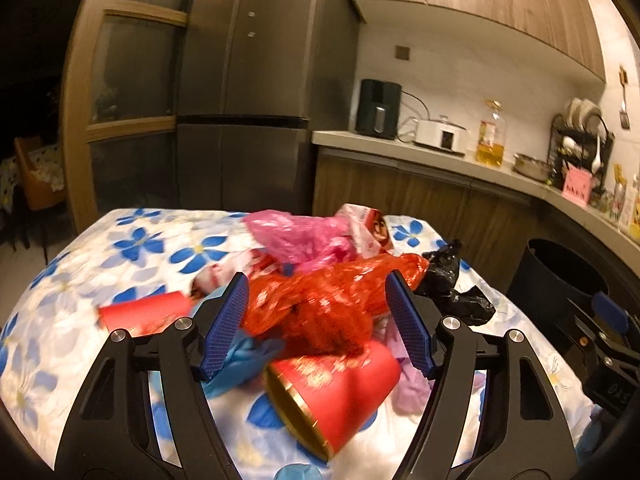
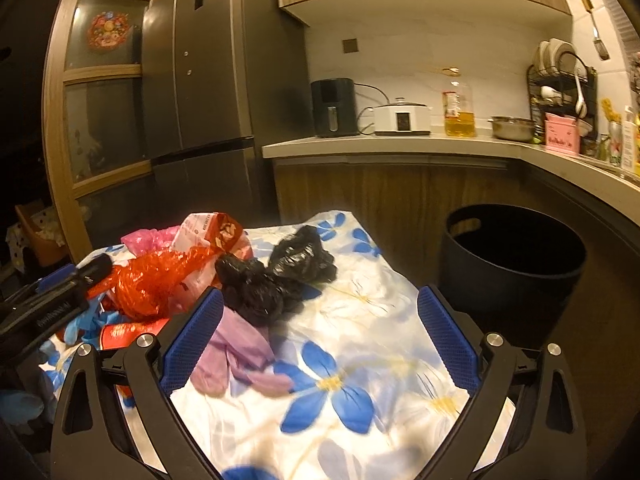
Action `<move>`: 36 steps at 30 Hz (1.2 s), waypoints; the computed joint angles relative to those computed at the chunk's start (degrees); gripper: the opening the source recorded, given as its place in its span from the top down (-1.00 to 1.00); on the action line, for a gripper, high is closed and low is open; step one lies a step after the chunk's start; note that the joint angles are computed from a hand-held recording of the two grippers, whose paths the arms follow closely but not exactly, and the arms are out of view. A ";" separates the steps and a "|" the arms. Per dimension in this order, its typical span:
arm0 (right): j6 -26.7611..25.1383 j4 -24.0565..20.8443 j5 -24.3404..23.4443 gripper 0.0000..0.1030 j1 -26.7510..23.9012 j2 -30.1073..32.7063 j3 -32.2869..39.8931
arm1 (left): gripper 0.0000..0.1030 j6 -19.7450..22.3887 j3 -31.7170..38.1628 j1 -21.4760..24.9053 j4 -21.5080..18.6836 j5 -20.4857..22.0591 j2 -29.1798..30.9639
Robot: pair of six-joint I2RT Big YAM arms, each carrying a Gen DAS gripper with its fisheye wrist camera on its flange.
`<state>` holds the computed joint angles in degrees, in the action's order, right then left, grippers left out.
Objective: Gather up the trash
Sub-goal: 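Grasp the black plastic bag with the right tool while the left tool grasps the red bag, then carry the black bag and red bag in both tools over the black bin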
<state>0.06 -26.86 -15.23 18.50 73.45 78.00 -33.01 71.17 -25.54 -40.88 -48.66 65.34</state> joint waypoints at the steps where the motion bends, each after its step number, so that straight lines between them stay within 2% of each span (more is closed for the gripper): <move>1: -0.22 0.44 0.00 -0.81 0.41 0.76 0.39 | -0.36 0.82 0.36 0.59 0.46 1.30 0.56; 5: -0.44 -0.46 -0.26 -0.78 1.51 3.64 2.87 | -0.36 3.34 2.20 2.16 -0.12 4.22 3.29; 8: -0.35 -0.77 -0.80 -0.74 2.16 5.28 4.18 | -0.33 1.97 3.02 3.94 -2.36 6.93 4.46; 10: -0.49 -0.89 -1.09 -0.62 2.66 6.36 4.94 | -0.21 1.67 2.84 4.63 -2.86 8.21 4.61; 12: -0.78 -1.84 -1.39 -0.53 3.29 7.60 5.98 | 0.06 1.19 2.48 5.27 -3.42 9.18 4.47; 13: -0.77 -2.11 -1.62 -0.49 3.60 8.08 6.29 | 0.11 0.88 2.11 5.48 -3.45 9.75 4.16; 18: -1.53 -2.75 -1.72 -0.22 4.91 9.53 7.01 | 0.56 1.00 0.12 6.66 -1.82 12.51 2.39; 21: -1.82 -4.36 -2.42 0.07 5.13 10.24 7.56 | 0.71 0.84 -0.76 6.71 -0.61 12.85 1.22; 24: -2.33 -5.33 -3.14 0.38 5.20 10.66 7.79 | 0.78 0.69 -1.51 5.99 0.23 11.83 -0.20; 26: -2.75 -5.46 -4.06 0.71 5.04 10.64 7.74 | 0.80 0.60 -1.78 5.19 0.52 10.66 -0.98; 29: -3.24 -4.89 -5.13 0.81 4.72 9.95 7.13 | 0.81 0.23 -1.82 3.49 0.59 7.93 -2.27; 36: -2.50 -1.51 -7.96 0.83 2.66 6.48 5.43 | 0.81 -0.74 -1.01 -0.11 -0.82 2.47 -3.57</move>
<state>-2.44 -28.38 -23.20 21.17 79.92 83.42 -33.75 70.16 -25.65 -41.70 -46.20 61.76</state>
